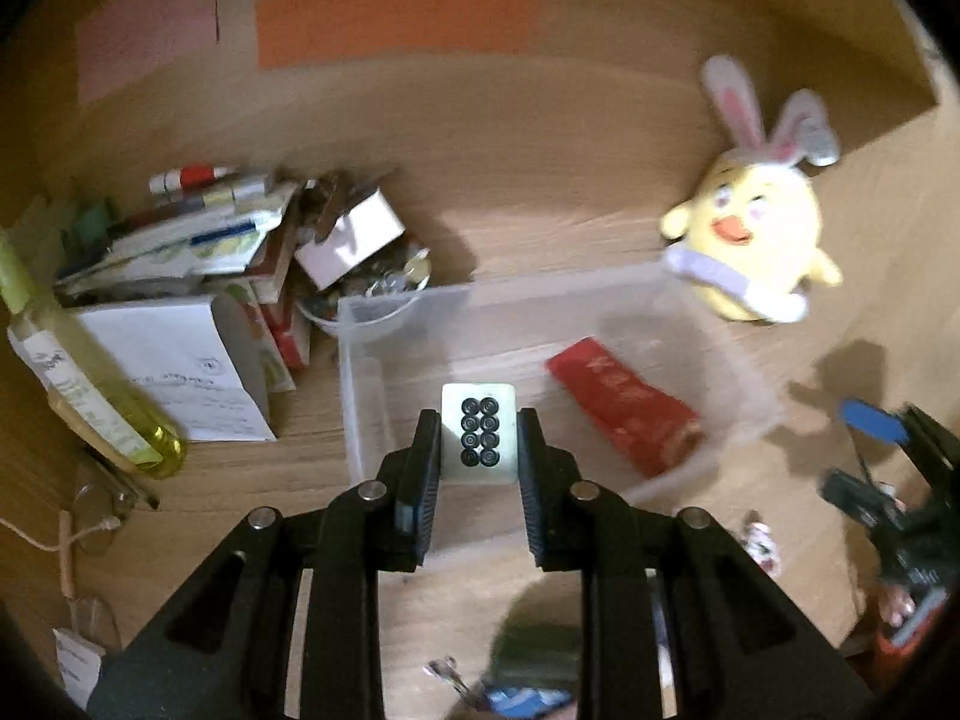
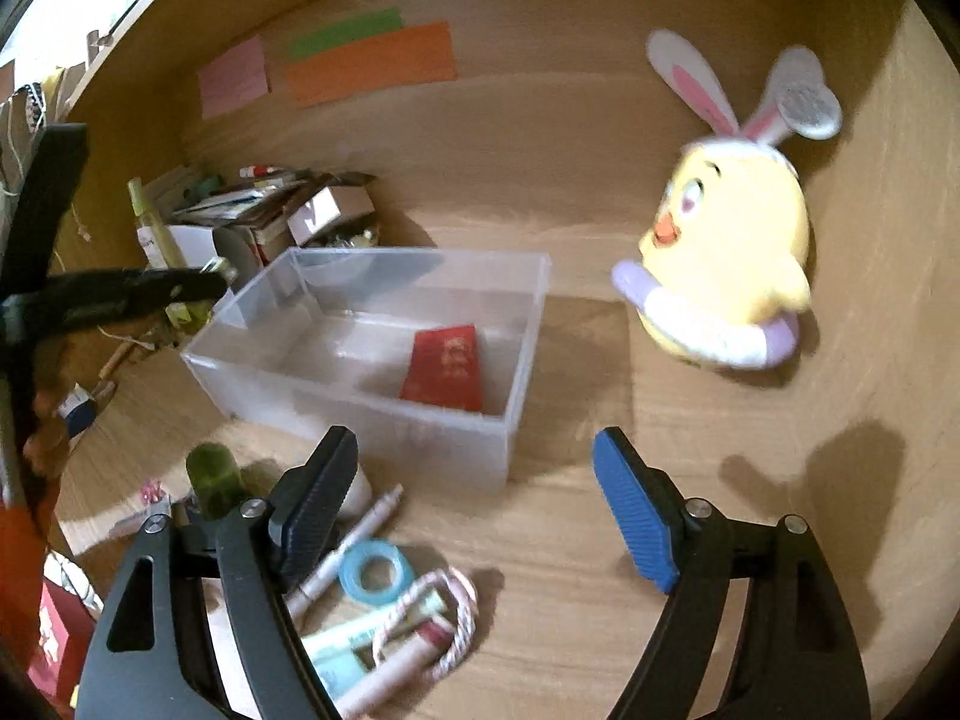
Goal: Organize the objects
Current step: 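Drop the white dotted block into the bin with the left tool while the right tool reaches for the rope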
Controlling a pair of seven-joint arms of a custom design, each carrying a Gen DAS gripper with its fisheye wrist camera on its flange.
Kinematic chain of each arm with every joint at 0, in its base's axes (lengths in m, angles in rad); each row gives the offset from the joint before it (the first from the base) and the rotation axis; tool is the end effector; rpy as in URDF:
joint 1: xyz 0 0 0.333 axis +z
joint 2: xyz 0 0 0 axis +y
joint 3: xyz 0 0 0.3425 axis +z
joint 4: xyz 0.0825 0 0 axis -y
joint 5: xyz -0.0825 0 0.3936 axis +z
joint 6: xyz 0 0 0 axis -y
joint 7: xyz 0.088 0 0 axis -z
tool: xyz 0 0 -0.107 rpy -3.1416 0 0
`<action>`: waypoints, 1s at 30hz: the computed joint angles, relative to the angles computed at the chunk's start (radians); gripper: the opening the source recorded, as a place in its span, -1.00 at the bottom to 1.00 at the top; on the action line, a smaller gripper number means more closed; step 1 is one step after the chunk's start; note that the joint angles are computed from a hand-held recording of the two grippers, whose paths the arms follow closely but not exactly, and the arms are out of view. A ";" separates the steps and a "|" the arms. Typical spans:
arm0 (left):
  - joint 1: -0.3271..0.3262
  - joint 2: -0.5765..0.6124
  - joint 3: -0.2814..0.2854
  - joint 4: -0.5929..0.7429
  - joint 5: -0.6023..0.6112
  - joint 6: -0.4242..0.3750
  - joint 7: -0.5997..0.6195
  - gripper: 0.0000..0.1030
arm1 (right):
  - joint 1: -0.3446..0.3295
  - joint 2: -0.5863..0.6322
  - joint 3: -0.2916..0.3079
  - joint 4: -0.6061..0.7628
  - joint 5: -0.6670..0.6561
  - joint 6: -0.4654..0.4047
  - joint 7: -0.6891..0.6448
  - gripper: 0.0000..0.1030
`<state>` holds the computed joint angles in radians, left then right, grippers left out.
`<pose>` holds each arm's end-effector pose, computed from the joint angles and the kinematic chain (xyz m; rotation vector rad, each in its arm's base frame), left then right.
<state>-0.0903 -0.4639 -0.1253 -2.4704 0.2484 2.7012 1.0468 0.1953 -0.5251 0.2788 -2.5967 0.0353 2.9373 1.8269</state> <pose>0.4352 -0.1106 0.5559 -1.9107 1.7044 -0.7055 0.3750 0.2054 0.5428 -1.8339 1.4792 -0.5759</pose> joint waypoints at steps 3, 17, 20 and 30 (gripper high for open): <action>-0.004 0.071 0.016 0.036 -0.025 -0.031 0.018 -0.53 | 0.010 -0.016 -0.012 -0.030 0.015 -0.010 0.002 0.53; 0.023 0.209 -0.012 0.137 -0.005 -0.123 0.038 -0.53 | 0.072 0.008 -0.069 -0.090 0.055 -0.087 -0.048 0.24; 0.020 0.187 -0.010 0.120 0.000 -0.108 0.029 -0.53 | 0.083 0.008 -0.074 -0.094 0.060 -0.099 -0.068 0.08; -0.005 -0.053 -0.036 -0.041 0.046 -0.033 -0.004 0.17 | 0.068 0.033 -0.042 -0.066 0.025 -0.118 -0.068 -0.45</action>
<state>-0.0951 -0.5168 -0.1610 -2.5118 0.2948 2.6678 1.0427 0.2636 -0.4919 0.2373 -2.6627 0.0607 2.8190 1.7590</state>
